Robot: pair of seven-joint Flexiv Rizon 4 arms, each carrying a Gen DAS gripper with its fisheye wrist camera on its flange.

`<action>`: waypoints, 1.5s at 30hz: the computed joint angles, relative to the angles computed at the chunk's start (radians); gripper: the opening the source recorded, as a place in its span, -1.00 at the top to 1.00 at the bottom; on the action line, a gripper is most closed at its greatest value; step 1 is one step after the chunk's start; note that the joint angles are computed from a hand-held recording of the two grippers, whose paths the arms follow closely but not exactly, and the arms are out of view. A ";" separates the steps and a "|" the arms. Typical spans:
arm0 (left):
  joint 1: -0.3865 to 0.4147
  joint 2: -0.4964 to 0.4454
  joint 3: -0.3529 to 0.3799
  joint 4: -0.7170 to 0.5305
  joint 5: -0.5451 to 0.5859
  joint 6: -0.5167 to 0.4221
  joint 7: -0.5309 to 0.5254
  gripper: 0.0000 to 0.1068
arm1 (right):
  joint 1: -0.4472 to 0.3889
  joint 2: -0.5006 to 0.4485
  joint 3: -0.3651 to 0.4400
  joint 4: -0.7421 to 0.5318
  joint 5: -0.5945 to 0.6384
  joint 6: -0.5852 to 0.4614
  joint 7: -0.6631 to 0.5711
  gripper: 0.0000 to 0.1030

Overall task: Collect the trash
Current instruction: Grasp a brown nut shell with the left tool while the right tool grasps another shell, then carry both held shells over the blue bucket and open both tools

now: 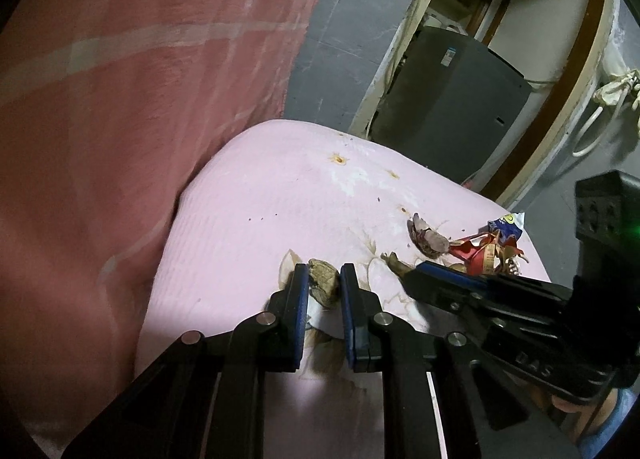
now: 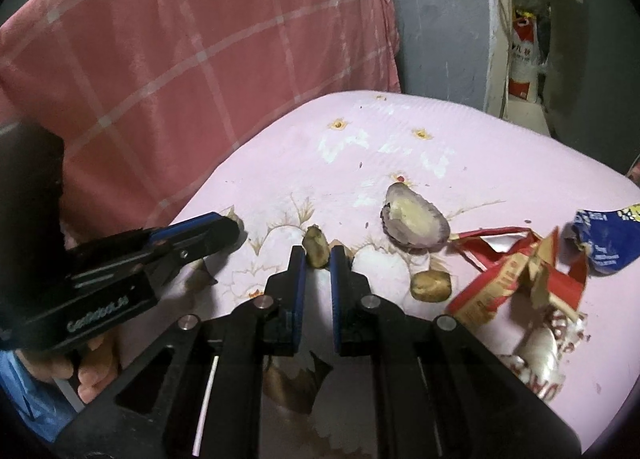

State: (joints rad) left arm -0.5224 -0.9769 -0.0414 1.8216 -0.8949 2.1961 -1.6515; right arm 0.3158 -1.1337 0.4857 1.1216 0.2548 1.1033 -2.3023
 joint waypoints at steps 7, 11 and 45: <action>-0.009 -0.003 0.003 -0.007 -0.020 -0.001 0.007 0.76 | 0.012 -0.019 -0.012 -0.048 0.004 -0.058 0.030 0.78; -0.013 -0.005 0.002 -0.007 -0.024 0.014 0.005 0.77 | 0.004 -0.006 -0.003 -0.017 0.025 -0.009 -0.004 0.80; -0.208 -0.295 -0.198 -0.780 0.039 0.304 0.578 0.77 | -0.859 -0.091 0.807 0.706 -0.230 1.099 -0.399 0.80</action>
